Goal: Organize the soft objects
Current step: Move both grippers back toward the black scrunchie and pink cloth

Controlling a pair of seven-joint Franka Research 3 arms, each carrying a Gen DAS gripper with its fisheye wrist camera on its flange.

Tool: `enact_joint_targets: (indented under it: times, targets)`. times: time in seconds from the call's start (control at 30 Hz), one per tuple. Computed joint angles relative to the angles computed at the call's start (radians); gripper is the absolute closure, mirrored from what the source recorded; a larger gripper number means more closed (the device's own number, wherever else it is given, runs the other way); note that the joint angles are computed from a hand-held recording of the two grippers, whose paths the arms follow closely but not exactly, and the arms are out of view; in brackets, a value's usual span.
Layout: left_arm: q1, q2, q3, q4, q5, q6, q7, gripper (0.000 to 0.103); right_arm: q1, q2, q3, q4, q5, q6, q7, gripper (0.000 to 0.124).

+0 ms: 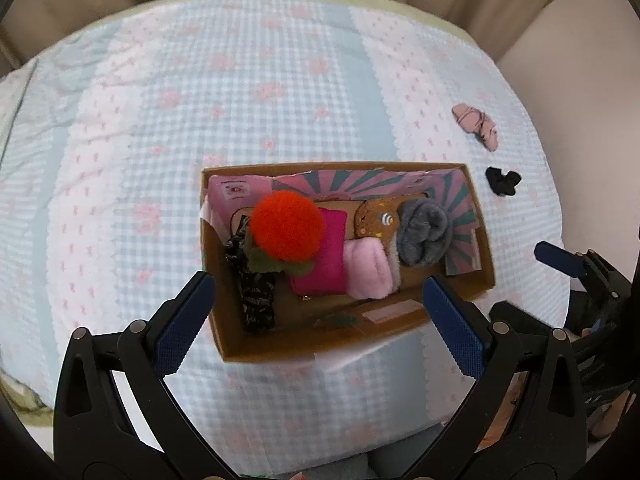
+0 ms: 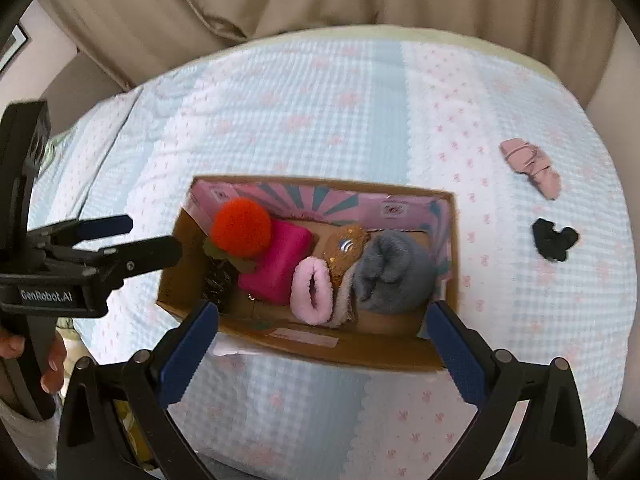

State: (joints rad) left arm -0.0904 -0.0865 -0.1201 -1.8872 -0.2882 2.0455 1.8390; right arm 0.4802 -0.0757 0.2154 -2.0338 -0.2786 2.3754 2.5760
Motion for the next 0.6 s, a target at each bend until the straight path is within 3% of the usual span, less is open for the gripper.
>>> enact_joint_targets:
  times: [0.23, 0.37, 0.6]
  targets:
    - [-0.025, -0.099, -0.002, -0.028, 0.010, 0.024, -0.035, 0.000, -0.025, -0.140, 0.029, -0.043, -0.057, -0.085, 0.085, 0.021]
    - [-0.057, -0.123, -0.012, -0.018, 0.011, 0.053, -0.076, 0.000, -0.069, -0.249, 0.045, -0.110, -0.061, -0.091, 0.095, 0.021]
    - [-0.123, -0.124, -0.064, 0.016, 0.053, 0.116, -0.236, 0.000, -0.160, -0.452, 0.041, -0.228, -0.053, -0.139, -0.024, 0.021]
